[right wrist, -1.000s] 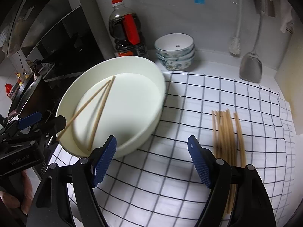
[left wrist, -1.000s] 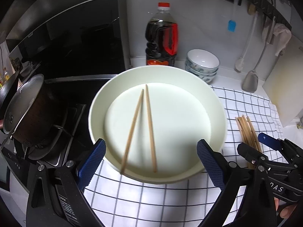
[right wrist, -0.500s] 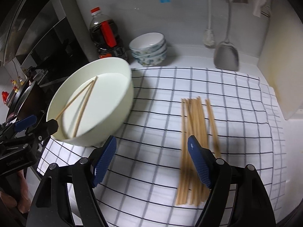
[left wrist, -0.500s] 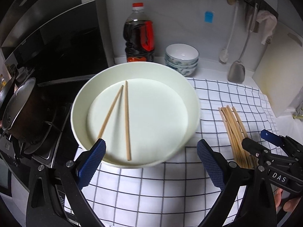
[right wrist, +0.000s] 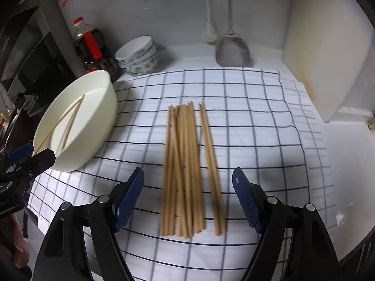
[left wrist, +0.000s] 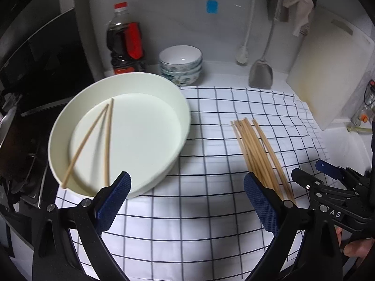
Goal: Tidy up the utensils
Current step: 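Withdraw both open grippers from the basin toward the chopstick bundle, then lower both grippers onto the remaining chopstick bundle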
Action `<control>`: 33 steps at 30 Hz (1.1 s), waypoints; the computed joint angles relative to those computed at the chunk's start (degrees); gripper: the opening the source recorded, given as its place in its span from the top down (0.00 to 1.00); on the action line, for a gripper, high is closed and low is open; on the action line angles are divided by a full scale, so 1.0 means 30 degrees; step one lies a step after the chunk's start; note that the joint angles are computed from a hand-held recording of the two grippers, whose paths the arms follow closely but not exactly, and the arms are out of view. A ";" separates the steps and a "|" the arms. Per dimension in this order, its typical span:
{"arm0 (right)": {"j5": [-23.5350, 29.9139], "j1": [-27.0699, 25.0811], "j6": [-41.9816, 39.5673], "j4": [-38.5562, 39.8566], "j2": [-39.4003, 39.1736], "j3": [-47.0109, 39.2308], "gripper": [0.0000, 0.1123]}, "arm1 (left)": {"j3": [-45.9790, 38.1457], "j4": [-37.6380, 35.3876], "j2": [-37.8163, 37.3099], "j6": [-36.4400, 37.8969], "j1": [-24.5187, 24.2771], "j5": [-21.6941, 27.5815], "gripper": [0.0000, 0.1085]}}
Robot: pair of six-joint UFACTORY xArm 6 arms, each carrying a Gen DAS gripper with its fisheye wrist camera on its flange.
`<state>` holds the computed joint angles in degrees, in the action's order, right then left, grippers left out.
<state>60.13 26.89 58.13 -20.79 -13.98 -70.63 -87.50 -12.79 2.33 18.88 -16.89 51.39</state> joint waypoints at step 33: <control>-0.2844 -0.2708 -0.2190 0.0404 -0.1287 0.5043 0.34 | 0.2213 0.2363 0.1554 -0.3366 -0.3009 -0.1882 0.12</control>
